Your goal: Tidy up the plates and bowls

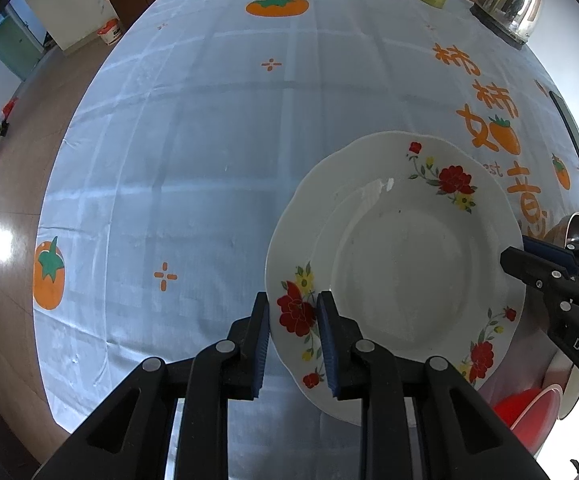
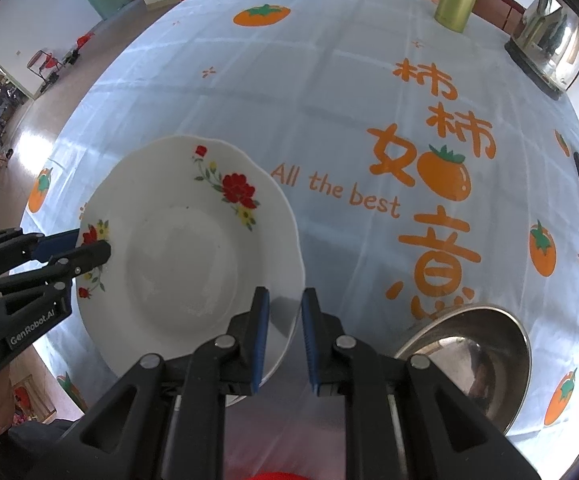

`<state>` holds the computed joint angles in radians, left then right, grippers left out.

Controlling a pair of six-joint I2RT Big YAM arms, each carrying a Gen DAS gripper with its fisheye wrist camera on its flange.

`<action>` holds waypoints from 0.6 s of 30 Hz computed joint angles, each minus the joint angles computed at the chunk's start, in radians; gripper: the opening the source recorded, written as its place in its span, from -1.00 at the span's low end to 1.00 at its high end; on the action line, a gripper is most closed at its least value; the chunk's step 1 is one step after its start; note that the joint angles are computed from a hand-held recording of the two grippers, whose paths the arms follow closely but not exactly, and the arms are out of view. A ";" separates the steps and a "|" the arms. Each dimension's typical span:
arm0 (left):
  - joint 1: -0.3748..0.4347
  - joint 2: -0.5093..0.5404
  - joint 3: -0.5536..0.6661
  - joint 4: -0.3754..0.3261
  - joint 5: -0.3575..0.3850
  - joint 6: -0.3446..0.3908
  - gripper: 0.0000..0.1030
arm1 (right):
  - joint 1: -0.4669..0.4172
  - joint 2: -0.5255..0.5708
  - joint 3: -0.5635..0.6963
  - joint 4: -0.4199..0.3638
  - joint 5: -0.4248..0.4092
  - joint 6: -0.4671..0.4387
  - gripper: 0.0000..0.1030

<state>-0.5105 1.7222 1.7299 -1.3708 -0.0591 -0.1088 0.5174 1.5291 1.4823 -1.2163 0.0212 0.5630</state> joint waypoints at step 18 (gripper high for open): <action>0.000 -0.011 -0.019 0.022 0.000 0.004 -0.50 | 0.002 0.000 -0.008 0.011 0.004 0.007 -0.68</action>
